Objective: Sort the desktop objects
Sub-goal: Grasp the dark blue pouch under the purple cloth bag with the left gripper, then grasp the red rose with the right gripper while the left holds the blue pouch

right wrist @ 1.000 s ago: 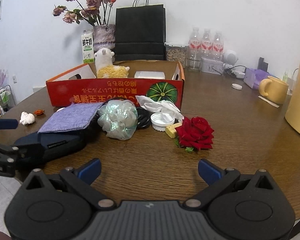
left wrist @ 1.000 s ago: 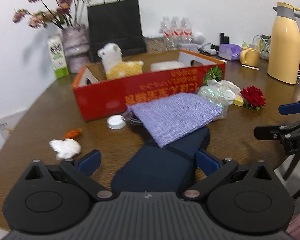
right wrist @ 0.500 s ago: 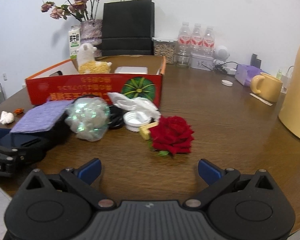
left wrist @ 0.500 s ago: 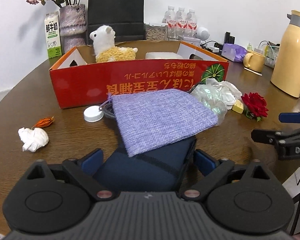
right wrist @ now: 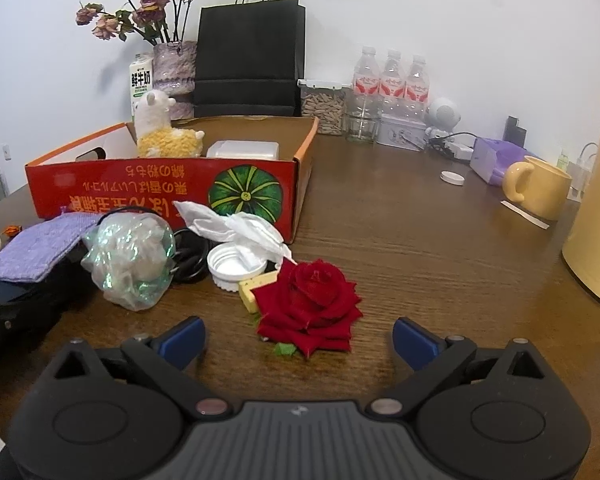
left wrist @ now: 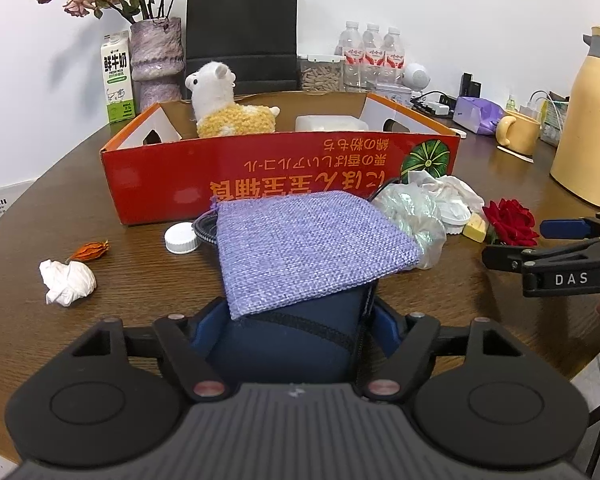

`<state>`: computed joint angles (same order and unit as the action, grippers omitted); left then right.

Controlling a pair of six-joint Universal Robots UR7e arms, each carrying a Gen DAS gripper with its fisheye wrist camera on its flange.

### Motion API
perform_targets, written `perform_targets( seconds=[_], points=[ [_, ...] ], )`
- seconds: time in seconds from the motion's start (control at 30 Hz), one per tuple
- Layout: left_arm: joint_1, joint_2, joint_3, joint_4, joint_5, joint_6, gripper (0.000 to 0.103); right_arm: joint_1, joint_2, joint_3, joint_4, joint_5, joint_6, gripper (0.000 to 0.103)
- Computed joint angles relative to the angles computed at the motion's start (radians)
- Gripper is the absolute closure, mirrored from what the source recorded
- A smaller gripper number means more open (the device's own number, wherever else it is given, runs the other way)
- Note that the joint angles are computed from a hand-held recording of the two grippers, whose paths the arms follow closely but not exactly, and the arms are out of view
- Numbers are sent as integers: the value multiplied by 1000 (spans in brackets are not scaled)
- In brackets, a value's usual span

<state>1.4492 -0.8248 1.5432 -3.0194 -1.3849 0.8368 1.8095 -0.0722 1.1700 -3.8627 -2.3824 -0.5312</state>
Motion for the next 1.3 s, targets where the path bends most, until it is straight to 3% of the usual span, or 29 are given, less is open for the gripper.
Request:
perform_targets(
  seconds=[0.3, 0.37, 0.5, 0.67, 0.87, 1.3],
  points=[
    [-2, 2, 1, -6, 3, -5, 29, -14, -15, 21, 1, 41, 17, 21],
    [-2, 2, 2, -5, 3, -5, 29, -17, -20, 31, 2, 52, 21, 29],
    [-2, 1, 2, -4, 3, -6, 29, -17, -23, 42, -16, 71, 19, 57],
    [-4, 3, 3, -10, 4, 1, 29, -19, -32, 72, -34, 101, 24, 60],
    [-2, -16, 11, 18, -20, 2, 38, -8, -31, 92, -66, 106, 26, 60],
    [6, -88, 52, 20, -148, 20, 40, 31, -27, 88, -112, 84, -6, 60]
  ],
)
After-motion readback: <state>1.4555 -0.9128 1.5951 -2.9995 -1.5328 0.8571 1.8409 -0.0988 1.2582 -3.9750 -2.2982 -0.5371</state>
